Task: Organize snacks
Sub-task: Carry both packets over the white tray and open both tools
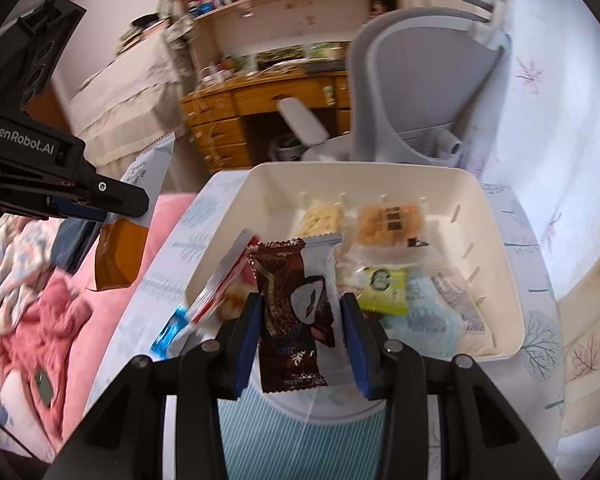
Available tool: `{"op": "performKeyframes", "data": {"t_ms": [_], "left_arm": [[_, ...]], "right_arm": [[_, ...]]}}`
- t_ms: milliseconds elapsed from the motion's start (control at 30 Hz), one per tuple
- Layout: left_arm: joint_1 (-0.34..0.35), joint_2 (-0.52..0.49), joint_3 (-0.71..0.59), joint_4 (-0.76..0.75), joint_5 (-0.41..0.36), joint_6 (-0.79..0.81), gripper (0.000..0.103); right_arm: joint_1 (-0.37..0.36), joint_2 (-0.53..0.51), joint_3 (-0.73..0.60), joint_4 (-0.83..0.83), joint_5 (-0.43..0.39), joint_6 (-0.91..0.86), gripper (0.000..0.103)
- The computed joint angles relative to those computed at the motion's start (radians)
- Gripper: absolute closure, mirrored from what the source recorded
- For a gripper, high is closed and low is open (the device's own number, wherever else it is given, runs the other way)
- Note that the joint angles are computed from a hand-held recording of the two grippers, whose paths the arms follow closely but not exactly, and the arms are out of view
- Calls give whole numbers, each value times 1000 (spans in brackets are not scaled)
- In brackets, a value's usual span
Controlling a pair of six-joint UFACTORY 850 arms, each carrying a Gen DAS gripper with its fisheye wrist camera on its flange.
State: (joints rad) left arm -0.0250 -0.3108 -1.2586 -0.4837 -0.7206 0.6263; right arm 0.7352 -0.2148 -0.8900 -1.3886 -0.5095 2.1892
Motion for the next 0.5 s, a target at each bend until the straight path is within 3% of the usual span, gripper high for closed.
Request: {"op": "performKeyframes", "data": {"t_ms": [400, 467, 500], "left_arm": [[-44, -154, -139, -107, -66, 206, 69], [-43, -158, -139, -122, -59, 227, 60], [-42, -158, -136, -121, -51, 227, 49]], "right_arm": [[-24, -73, -57, 18, -101, 100, 62], [-23, -85, -71, 59, -116, 80, 61], [-21, -93, -79, 84, -126, 70, 59]]}}
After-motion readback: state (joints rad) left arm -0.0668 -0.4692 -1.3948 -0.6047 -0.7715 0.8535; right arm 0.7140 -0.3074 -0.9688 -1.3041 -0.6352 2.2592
